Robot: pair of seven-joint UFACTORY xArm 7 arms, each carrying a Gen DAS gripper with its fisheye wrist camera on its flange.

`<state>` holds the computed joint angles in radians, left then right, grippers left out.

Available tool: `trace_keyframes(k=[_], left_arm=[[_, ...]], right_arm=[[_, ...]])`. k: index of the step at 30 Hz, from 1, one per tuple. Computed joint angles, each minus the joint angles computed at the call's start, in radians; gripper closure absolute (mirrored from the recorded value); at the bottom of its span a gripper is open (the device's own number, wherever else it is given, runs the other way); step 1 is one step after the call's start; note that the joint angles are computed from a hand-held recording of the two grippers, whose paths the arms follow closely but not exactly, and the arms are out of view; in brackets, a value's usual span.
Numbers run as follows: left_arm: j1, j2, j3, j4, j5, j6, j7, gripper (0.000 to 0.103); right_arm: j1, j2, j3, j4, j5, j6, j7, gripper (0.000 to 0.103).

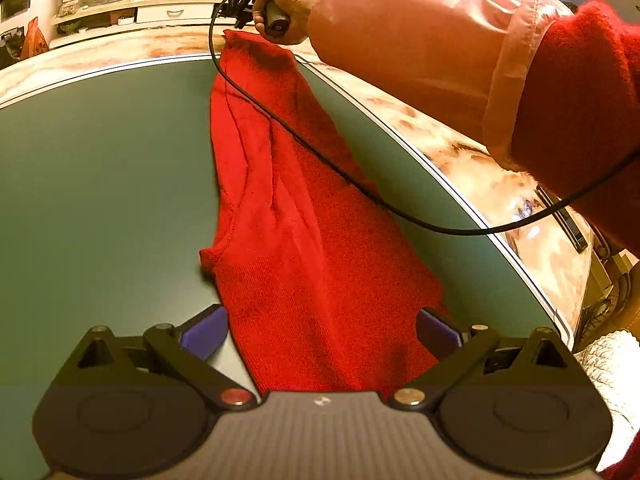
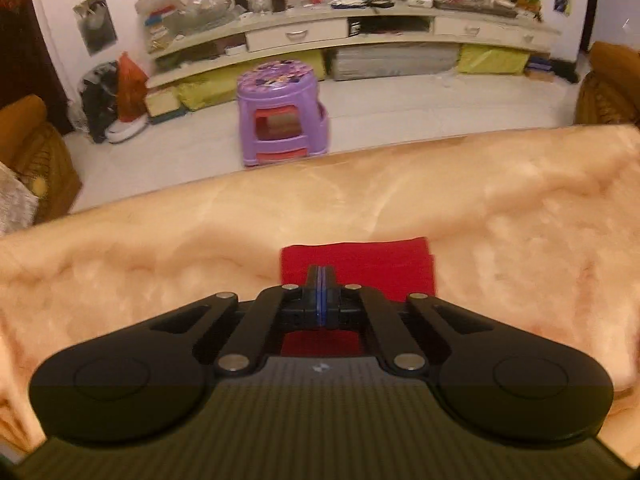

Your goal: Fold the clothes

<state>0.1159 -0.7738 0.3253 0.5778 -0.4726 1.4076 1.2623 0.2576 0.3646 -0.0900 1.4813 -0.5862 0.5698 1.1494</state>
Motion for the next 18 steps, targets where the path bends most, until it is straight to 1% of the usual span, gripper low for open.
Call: trace_keyframes(k=[1, 2, 3, 4, 6, 7, 9, 10, 11, 13, 14, 18], left_arm=[[0.0, 0.001, -0.002, 0.0, -0.001, -0.002, -0.001, 0.001], [0.0, 0.0, -0.002, 0.0, 0.0, -0.003, -0.001, 0.001], [0.0, 0.001, -0.003, 0.001, -0.001, -0.002, -0.002, 0.001], [0.0, 0.003, -0.003, 0.002, -0.001, -0.002, -0.003, 0.001], [-0.001, 0.003, -0.004, 0.002, -0.002, -0.004, -0.004, 0.001], [0.0, 0.001, -0.004, 0.001, -0.002, -0.004, -0.004, 0.001], [0.0, -0.003, -0.004, -0.003, -0.005, -0.008, -0.006, 0.001], [0.0, -0.007, -0.006, -0.005, -0.006, -0.01, -0.007, 0.001], [-0.001, -0.008, -0.007, -0.007, -0.006, -0.013, -0.007, 0.001], [0.0, -0.013, -0.005, -0.009, -0.003, -0.013, -0.007, 0.001], [-0.001, -0.014, -0.004, -0.009, -0.002, -0.012, -0.008, 0.001], [0.0, -0.019, -0.006, -0.012, 0.001, -0.015, -0.014, 0.001]], right_arm=[[-0.003, 0.001, 0.005, 0.001, 0.006, -0.003, -0.013, 0.09], [0.0, 0.011, 0.005, 0.013, 0.003, 0.005, -0.022, 0.077], [0.005, 0.018, 0.004, 0.025, 0.001, 0.018, -0.027, 0.072], [0.009, 0.03, 0.005, 0.041, 0.002, 0.031, -0.034, 0.071], [-0.001, 0.058, 0.022, 0.071, 0.04, 0.046, -0.085, 0.071], [0.004, 0.071, 0.02, 0.086, 0.047, 0.058, -0.093, 0.071], [0.033, 0.085, -0.005, 0.1, 0.018, 0.079, -0.063, 0.075], [0.037, 0.088, -0.01, 0.109, 0.017, 0.093, -0.055, 0.086], [0.039, 0.092, -0.012, 0.118, 0.018, 0.108, -0.049, 0.092], [0.029, 0.074, -0.014, 0.093, 0.023, 0.074, -0.03, 0.093], [0.033, 0.061, -0.025, 0.077, 0.009, 0.058, 0.0, 0.093], [0.03, 0.048, -0.029, 0.07, -0.02, 0.066, 0.037, 0.095]])
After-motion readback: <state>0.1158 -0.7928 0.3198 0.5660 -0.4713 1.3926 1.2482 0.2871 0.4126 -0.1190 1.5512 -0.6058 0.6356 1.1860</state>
